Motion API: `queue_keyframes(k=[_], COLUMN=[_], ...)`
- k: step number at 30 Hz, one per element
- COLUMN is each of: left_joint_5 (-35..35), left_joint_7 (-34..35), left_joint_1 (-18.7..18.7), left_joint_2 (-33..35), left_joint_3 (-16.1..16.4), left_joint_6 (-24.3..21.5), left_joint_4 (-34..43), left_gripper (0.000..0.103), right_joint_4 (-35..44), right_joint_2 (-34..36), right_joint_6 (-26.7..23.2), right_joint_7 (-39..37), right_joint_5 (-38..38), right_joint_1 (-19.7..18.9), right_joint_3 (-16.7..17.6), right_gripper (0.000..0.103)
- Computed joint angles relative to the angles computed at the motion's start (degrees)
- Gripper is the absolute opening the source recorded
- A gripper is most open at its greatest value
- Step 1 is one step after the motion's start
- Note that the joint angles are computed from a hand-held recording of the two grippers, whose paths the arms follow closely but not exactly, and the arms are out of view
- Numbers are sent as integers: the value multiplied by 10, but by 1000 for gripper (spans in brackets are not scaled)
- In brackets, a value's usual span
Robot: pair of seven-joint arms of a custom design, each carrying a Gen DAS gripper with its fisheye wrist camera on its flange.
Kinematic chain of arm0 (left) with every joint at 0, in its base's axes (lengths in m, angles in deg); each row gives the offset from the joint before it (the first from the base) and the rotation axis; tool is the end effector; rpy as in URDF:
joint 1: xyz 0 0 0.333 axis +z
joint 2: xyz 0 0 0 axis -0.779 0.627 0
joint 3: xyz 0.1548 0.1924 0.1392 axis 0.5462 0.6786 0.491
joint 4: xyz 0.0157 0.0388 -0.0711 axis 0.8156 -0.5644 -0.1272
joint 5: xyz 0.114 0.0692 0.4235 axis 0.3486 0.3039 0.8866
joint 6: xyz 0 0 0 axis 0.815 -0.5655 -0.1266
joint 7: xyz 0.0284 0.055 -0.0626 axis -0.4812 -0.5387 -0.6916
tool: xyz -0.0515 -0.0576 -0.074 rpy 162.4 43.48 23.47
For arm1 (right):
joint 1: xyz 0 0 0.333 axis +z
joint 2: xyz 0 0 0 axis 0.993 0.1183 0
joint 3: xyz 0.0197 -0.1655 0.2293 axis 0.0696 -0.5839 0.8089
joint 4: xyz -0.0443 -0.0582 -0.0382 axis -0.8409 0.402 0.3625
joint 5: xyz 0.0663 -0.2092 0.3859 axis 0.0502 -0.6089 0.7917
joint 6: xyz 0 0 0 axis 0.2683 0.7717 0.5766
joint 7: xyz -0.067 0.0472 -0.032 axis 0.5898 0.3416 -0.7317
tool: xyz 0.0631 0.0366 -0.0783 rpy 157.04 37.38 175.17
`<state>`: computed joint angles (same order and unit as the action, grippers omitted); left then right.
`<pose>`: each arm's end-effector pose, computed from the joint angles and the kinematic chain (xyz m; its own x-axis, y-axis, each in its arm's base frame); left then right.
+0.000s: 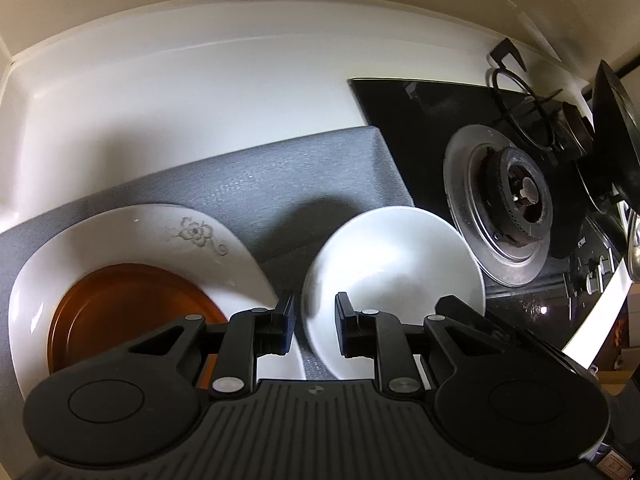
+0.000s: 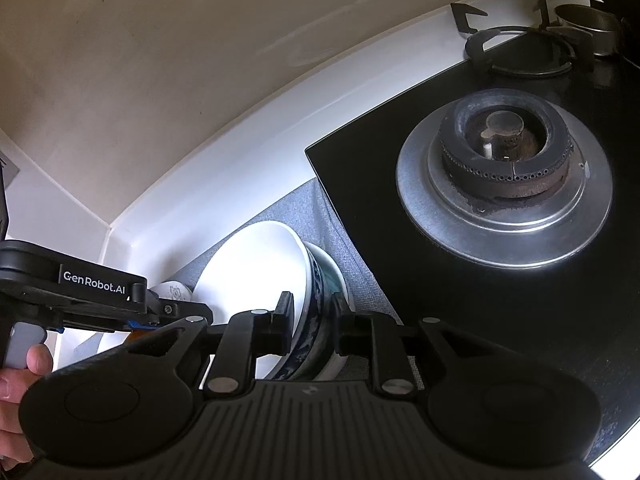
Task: Organize plates and bowls
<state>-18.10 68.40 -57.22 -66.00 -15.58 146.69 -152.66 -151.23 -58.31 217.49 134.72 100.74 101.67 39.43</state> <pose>0.5819 -0.1478 0.4426 -0.2007 -0.9472 0.2500 -0.9599 0.1391 -0.2436 0.4683 0.1279 0.3841 -0.1679 -0.8570 -0.4872 -0.7218 0.4435 -0.5313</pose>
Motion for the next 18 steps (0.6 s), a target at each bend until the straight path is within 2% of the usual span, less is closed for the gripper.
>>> queue_keyframes(k=[4, 6, 15, 18], left_joint_5=[-1, -3, -32, -30], left_joint_7=[-17, -17, -1, 0], left_joint_1=[5, 6, 8, 6], left_joint_2=[5, 2, -8, -8], left_joint_3=[2, 3, 9, 7], left_joint_6=[-13, -9, -11, -10], left_joint_4=[6, 6, -4, -6], left_gripper=[21, 21, 21, 21], right_joint_4=[-5, -6, -14, -22], right_joint_2=[-6, -10, -21, -33], right_joint_6=[9, 7, 3, -2], right_joint_7=[-20, -28, -37, -17], right_joint_5=[34, 42, 54, 31], right_joint_1=[37, 41, 39, 6], right_joint_3=[-36, -41, -35, -1], right_gripper=[25, 26, 26, 27])
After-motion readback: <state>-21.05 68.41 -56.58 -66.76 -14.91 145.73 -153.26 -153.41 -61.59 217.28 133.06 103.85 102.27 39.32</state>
